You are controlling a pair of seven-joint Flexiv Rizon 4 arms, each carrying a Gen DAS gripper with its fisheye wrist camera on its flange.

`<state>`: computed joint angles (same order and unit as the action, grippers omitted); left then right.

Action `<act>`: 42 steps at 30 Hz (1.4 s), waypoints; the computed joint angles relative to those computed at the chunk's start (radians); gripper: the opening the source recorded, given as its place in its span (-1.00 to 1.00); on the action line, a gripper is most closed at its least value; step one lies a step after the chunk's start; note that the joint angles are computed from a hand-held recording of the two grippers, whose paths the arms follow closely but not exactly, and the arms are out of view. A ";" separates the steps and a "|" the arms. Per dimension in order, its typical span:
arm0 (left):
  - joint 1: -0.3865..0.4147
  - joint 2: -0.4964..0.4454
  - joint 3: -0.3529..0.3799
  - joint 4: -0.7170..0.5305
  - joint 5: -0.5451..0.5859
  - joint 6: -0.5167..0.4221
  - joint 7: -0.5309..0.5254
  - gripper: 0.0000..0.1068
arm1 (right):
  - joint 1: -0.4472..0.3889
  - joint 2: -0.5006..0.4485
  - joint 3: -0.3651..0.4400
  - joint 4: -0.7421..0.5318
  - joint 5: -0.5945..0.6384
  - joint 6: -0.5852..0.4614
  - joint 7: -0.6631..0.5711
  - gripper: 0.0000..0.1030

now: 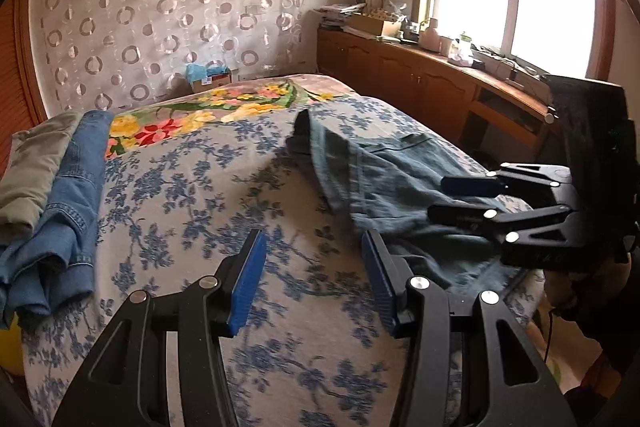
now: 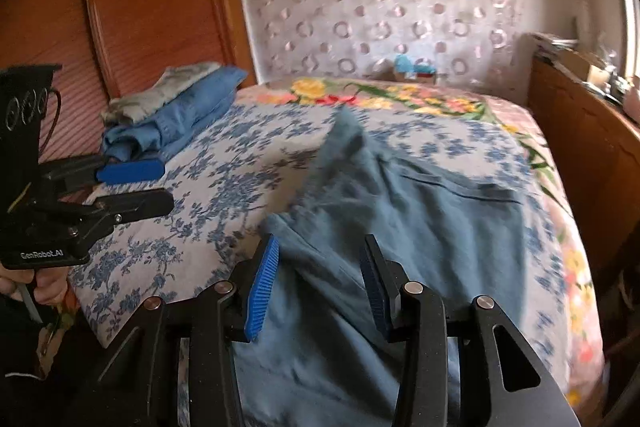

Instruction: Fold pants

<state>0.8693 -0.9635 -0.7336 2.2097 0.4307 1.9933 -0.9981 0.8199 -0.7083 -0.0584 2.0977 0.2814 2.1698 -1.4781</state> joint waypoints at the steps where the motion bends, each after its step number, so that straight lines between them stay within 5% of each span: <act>1: 0.003 -0.004 -0.001 -0.007 0.000 -0.005 0.002 -0.05 | -0.009 -0.004 0.003 -0.017 -0.019 -0.023 0.001 -0.16; 14: 0.014 -0.050 -0.011 -0.070 -0.062 -0.071 0.053 -0.05 | -0.058 -0.006 -0.036 -0.101 -0.257 -0.300 0.077 -0.20; 15: 0.012 -0.052 -0.013 -0.073 -0.066 -0.074 0.058 -0.05 | -0.055 -0.003 -0.044 -0.092 -0.265 -0.295 0.084 -0.49; 19: 0.003 -0.055 -0.019 -0.076 -0.083 -0.086 0.074 -0.05 | -0.090 0.013 -0.021 -0.064 -0.271 -0.229 0.114 -0.87; 35: -0.130 -0.041 -0.014 -0.145 -0.170 -0.145 0.125 -0.05 | -0.100 0.077 -0.122 -0.010 -0.169 -0.187 0.071 -0.89; 42: -0.247 -0.033 0.034 -0.222 -0.238 -0.180 0.139 -0.05 | -0.168 0.043 -0.124 -0.043 -0.187 -0.222 0.076 -0.89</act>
